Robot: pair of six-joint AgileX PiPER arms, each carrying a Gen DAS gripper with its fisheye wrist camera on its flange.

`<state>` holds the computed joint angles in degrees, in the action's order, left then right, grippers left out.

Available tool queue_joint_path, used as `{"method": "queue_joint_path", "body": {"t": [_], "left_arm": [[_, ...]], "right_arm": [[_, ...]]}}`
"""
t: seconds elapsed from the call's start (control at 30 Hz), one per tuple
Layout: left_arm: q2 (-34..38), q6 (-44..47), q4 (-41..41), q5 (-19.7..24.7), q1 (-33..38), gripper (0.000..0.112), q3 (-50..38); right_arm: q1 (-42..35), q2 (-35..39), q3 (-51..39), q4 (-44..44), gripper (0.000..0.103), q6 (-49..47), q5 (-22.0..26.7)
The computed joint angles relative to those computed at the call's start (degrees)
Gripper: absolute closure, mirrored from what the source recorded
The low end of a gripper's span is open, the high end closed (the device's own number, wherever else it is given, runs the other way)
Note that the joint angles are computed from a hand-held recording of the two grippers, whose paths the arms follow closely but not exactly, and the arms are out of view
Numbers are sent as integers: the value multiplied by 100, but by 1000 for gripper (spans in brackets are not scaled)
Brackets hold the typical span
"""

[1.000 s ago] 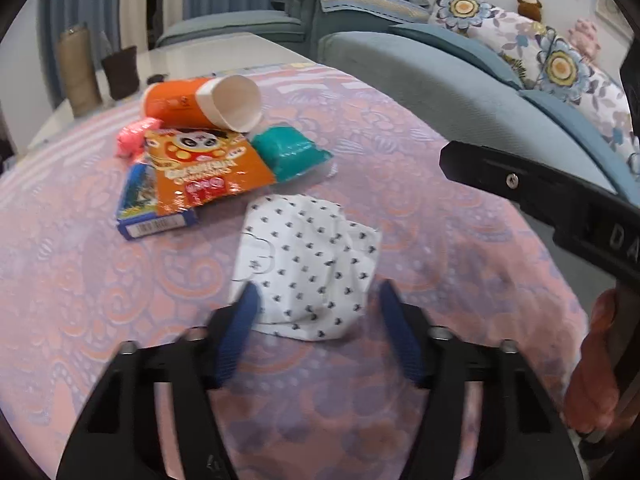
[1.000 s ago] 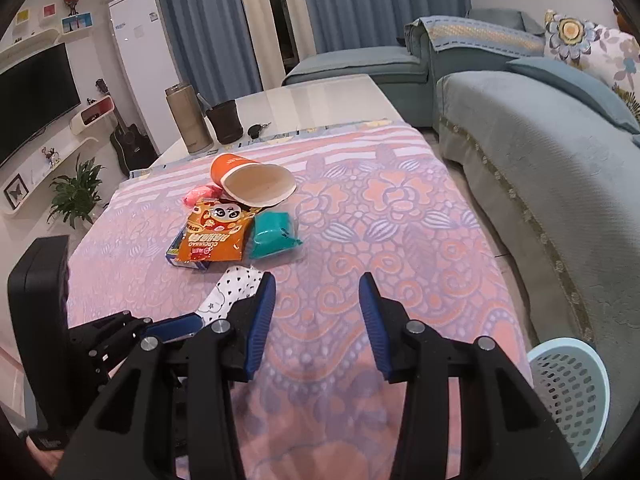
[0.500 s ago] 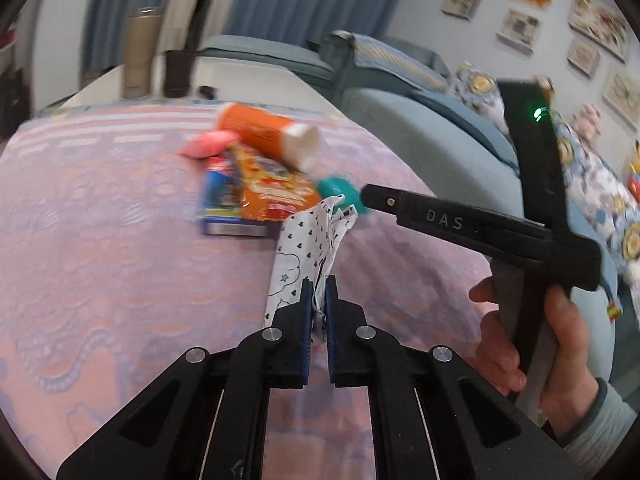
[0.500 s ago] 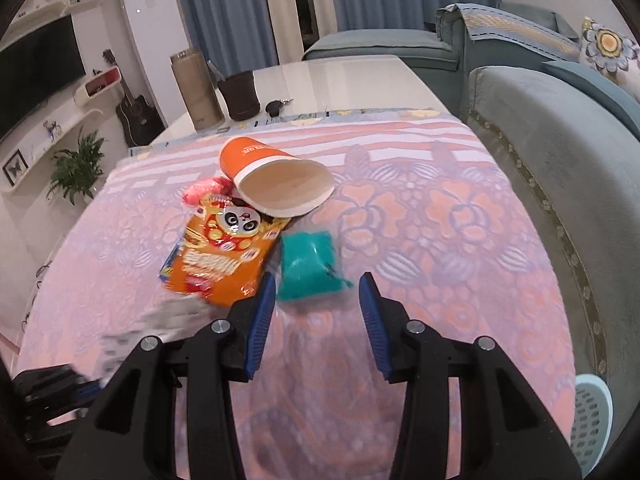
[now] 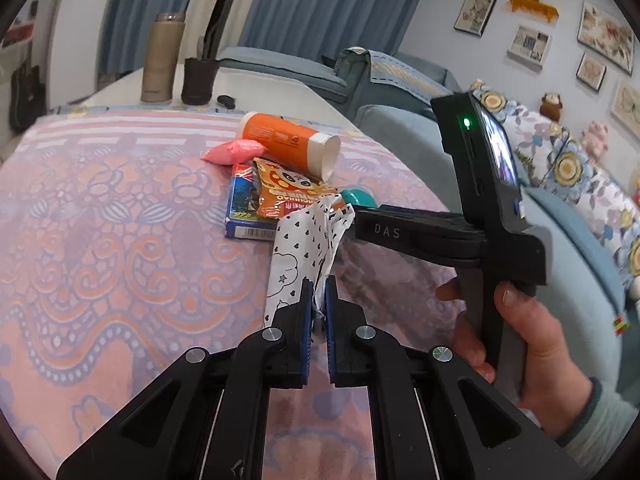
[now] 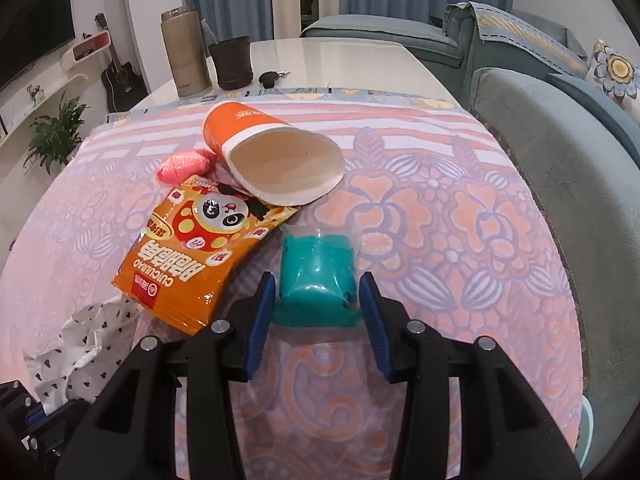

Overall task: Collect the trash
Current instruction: 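Grasp the dotted tissue with the left tool while the right tool grasps the teal packet, then carry the tissue and teal packet to the basket and release both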

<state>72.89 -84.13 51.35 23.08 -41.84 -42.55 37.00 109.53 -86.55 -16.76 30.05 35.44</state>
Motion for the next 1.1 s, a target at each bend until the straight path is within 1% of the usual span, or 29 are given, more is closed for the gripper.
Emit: {"method": "queue_joint_path", "body": {"t": [0.07, 0.13, 0.27, 0.4, 0.6, 0.77, 0.9, 1.0, 1.1], "left_arm": [[72, -21, 179, 254, -190, 108, -76], [139, 17, 255, 395, -300, 108, -152], [147, -78, 327, 513, -345, 108, -165], [248, -62, 359, 760, -500, 108, -273], [206, 87, 111, 736, -458, 108, -303], [127, 278, -89, 864, -709, 108, -509], [101, 497, -246, 958, -909, 108, -800], [159, 609, -228, 1150, -1192, 108, -1091], [281, 838, -338, 1198, -1331, 108, -1395]], "right_arm": [[62, -89, 120, -301, 69, 311, -68], [88, -187, 253, -526, 69, 590, -110], [30, -539, 681, -563, 70, 741, -287], [-15, -1121, 1353, -533, 70, 863, -450], [-41, -2243, 2441, -554, 70, 1056, -602], [-109, -3066, 3099, -642, 70, 1244, -581], [-353, -3624, 3395, -393, 70, 1029, -532], [-454, -4055, 3570, -513, 70, 1145, -421], [-608, -4499, 3730, -618, 70, 1219, -273]]}}
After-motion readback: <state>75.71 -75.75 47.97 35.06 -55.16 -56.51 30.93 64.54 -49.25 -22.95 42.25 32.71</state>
